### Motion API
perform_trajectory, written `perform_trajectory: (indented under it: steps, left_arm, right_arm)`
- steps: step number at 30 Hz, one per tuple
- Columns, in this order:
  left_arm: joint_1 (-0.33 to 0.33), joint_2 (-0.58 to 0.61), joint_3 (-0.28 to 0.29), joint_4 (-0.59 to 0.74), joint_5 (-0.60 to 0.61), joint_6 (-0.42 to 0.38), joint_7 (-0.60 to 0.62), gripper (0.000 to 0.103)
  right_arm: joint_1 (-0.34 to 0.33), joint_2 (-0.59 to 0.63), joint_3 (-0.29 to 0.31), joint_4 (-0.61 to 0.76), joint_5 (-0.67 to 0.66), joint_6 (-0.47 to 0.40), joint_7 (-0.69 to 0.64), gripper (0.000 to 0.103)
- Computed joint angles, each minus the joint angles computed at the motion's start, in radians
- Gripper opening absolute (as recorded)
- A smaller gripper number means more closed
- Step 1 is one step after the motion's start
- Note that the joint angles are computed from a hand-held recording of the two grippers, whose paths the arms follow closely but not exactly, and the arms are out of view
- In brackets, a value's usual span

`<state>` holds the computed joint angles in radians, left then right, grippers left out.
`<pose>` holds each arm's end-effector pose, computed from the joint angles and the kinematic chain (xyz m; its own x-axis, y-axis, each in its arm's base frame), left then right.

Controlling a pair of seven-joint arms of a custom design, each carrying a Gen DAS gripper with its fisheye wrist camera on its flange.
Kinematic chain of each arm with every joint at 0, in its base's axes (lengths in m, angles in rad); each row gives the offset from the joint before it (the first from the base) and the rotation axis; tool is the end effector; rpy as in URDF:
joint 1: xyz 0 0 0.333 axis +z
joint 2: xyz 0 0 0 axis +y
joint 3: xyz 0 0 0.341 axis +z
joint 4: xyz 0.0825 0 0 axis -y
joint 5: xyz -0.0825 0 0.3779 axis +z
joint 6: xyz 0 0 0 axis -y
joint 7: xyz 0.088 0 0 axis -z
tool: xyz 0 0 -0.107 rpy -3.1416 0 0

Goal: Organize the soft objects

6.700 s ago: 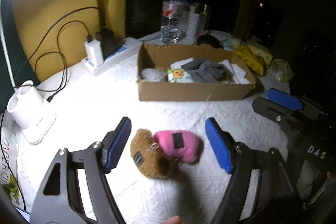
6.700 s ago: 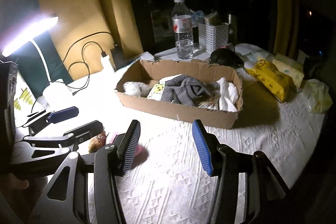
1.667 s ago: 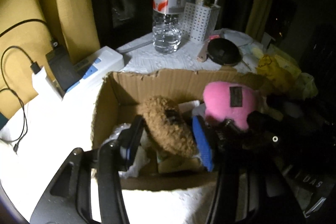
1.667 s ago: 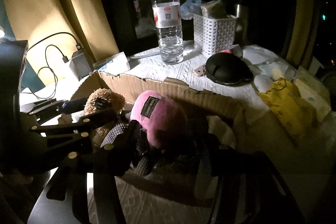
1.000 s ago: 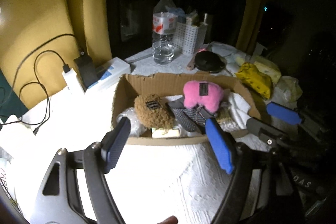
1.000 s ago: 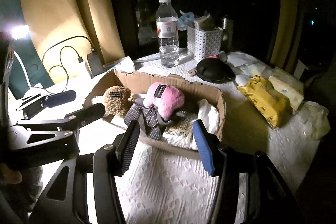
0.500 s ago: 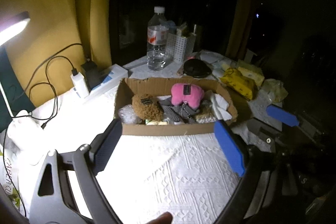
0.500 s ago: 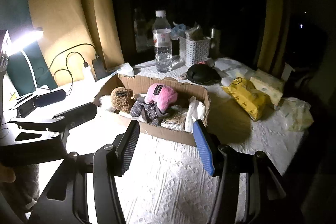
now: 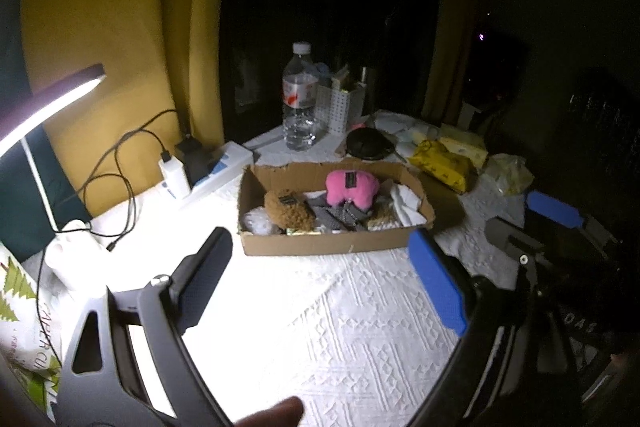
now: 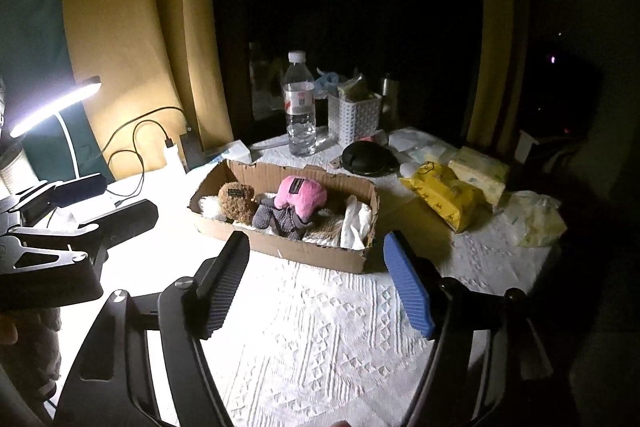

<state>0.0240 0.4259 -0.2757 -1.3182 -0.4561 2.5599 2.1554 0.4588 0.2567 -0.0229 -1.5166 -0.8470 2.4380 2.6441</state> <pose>0.7262 -0.1282 0.6228 -0.5127 -0.8516 0.1090 -0.5523 0.2299 -0.8013 0.6239 0.2912 0.6175 -0.1745 -0.9841 0.0347 -0.5667 0.0716 -0.8208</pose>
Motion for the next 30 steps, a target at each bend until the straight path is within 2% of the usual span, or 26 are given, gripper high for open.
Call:
perform_trajectory:
  steps: [3,9,17,30]
  left_arm:
    - [0.003,-0.026,0.005,-0.034,0.003,0.036,-0.005,0.091]
    - [0.026,-0.043,-0.009,-0.046,-0.048,0.032,0.044,0.091]
    - [0.026,-0.056,-0.004,-0.056,-0.070,0.034,0.070,0.091]
    - [0.016,-0.054,0.005,-0.056,-0.062,0.038,0.067,0.091]
  right_arm:
    - [0.012,-0.011,0.001,-0.002,-0.021,-0.020,0.016,0.073]
    - [0.016,-0.020,0.011,-0.005,-0.041,-0.041,0.034,0.073]
    - [0.014,-0.027,0.019,-0.006,-0.049,-0.049,0.037,0.073]
    - [0.014,-0.020,0.019,0.003,-0.044,-0.049,0.032,0.073]
